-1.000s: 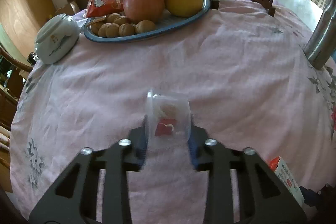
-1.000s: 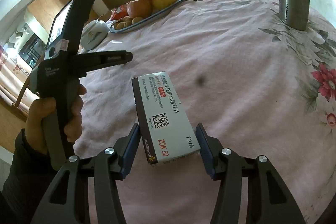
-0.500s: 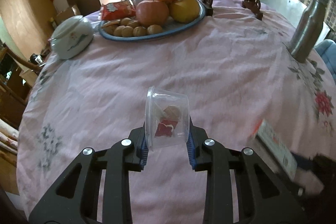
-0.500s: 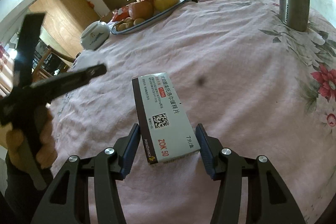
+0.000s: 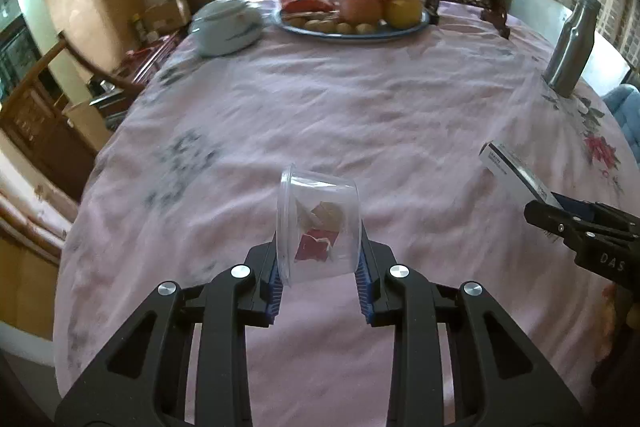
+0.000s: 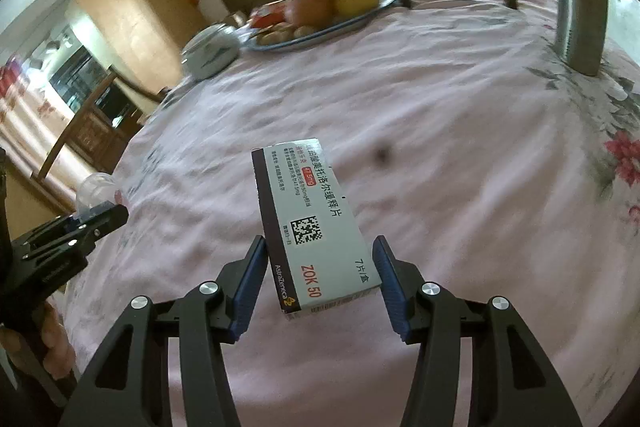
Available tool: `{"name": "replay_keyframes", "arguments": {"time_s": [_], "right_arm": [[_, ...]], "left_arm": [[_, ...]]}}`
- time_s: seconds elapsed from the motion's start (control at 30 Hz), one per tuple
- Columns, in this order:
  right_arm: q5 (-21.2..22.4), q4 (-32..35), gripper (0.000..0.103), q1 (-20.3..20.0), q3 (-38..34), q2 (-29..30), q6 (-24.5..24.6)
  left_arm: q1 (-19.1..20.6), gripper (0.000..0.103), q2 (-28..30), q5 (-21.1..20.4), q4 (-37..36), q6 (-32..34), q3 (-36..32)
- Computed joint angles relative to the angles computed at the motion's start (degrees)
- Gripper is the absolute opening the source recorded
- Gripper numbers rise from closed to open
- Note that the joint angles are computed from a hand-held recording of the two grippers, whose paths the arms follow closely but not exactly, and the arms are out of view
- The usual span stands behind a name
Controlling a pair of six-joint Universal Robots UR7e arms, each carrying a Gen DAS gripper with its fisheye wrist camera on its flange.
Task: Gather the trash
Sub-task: 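Carry the medicine box and clear cup to the orange basket and open both tools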
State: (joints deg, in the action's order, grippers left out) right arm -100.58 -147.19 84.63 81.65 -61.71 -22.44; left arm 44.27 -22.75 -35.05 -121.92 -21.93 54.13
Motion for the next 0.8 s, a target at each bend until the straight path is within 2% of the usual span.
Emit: {"name": "replay_keyframes", "arguments": {"time_s": [0.17, 0.37, 0.63, 0.8], "right_arm": [[0.8, -1.5, 0.054, 1.8, 6.2, -3.0, -0.1], [1.7, -3.2, 0.054, 4.5, 12.8, -5.8, -1.3], [2.5, -4.9, 0.053, 8.1, 19.1, -6.9, -1.8], [2.9, -5.7, 0.053, 10.2, 22.3, -7.4, -2.9]], "left_arm": [[-1.6, 0.031, -7.5, 0.8, -4.5, -3.2, 12.6], [-2.9, 0.031, -14.2, 1.7, -5.9, -8.5, 22.8], [-5.2, 0.031, -23.7, 5.1, -3.1, -19.3, 35.9], [-6.8, 0.031, -30.5, 7.3, 0.9, -28.4, 43.8]]}}
